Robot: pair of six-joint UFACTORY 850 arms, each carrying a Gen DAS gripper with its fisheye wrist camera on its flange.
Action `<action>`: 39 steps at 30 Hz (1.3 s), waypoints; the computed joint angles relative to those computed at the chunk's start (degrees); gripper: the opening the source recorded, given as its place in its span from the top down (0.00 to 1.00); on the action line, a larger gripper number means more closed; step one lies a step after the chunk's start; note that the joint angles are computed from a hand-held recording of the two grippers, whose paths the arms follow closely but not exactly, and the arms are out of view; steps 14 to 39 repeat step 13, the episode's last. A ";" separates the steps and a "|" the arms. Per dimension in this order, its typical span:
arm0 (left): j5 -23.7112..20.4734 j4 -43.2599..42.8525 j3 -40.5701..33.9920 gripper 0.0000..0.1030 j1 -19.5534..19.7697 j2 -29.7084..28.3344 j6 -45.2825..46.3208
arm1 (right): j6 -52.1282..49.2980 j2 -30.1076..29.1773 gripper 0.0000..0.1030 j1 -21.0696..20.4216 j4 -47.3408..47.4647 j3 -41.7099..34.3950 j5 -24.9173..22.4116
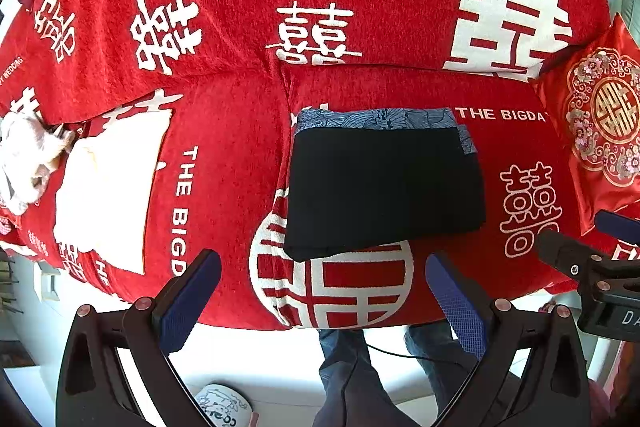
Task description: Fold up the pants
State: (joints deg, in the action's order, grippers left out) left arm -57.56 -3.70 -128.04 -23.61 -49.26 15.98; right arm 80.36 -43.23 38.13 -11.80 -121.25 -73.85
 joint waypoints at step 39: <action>0.78 -1.96 1.47 0.00 0.09 0.91 1.38 | -0.18 -0.84 0.00 -0.10 0.29 -1.42 -0.53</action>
